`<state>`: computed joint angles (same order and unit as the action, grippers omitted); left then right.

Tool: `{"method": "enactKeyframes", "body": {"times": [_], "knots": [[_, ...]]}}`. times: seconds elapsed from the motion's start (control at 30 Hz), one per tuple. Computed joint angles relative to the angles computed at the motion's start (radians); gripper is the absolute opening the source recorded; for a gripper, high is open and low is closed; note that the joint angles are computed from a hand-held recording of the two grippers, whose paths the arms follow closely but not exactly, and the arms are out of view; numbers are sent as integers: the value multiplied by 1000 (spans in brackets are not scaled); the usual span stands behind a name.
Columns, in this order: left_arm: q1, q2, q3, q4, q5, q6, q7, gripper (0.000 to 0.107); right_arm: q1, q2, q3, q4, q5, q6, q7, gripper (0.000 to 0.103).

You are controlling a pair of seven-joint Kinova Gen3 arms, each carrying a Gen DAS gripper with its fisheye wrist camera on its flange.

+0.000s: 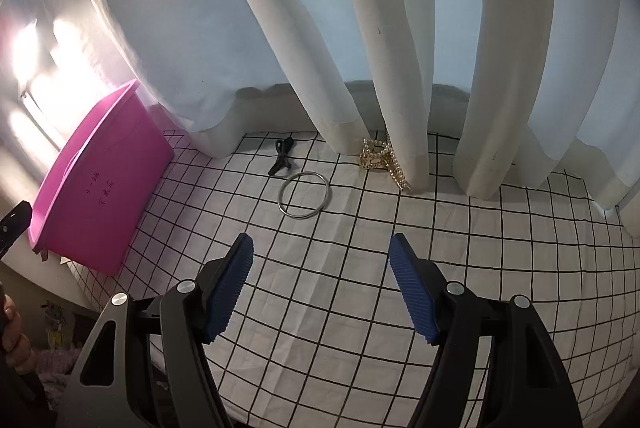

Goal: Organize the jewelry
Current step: 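Withdraw both tools from the tub back over the table, then reach the left tool to the black hair tie while the right tool reaches the silver ring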

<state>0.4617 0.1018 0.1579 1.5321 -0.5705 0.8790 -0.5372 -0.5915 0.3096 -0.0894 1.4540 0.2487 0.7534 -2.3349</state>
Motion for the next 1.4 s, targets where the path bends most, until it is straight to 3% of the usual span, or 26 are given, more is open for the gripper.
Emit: {"method": "enactKeyframes", "body": {"times": [0.23, 0.3, 0.37, 0.47, 0.7, 0.8, 1.1, 1.4], "knots": [[306, 150, -218, -69, -11, 168, 285, 96, 324, 63, -284, 36, -76, -106, 285, 68], [344, 194, -219, -89, -34, 218, 366, 96, 408, 106, -376, 18, -98, -108, 366, 68], [317, 232, -147, -107, -75, 269, 440, 96, 443, 145, -423, 0, -96, -115, 447, 68], [283, 290, -67, -137, -117, 328, 499, 96, 392, 192, -378, -41, -123, -125, 569, 68], [291, 385, -111, -155, -84, 292, 514, 96, 185, 319, -111, -205, -328, -90, 796, 68], [288, 403, -131, -149, -70, 254, 526, 96, 187, 349, -105, -226, -381, -110, 841, 68], [305, 458, -169, -151, -61, 193, 553, 96, 81, 433, -2, -343, -272, -48, 761, 68], [289, 473, -180, -143, -17, 144, 553, 96, 70, 474, -3, -393, -239, -30, 759, 69]]}}
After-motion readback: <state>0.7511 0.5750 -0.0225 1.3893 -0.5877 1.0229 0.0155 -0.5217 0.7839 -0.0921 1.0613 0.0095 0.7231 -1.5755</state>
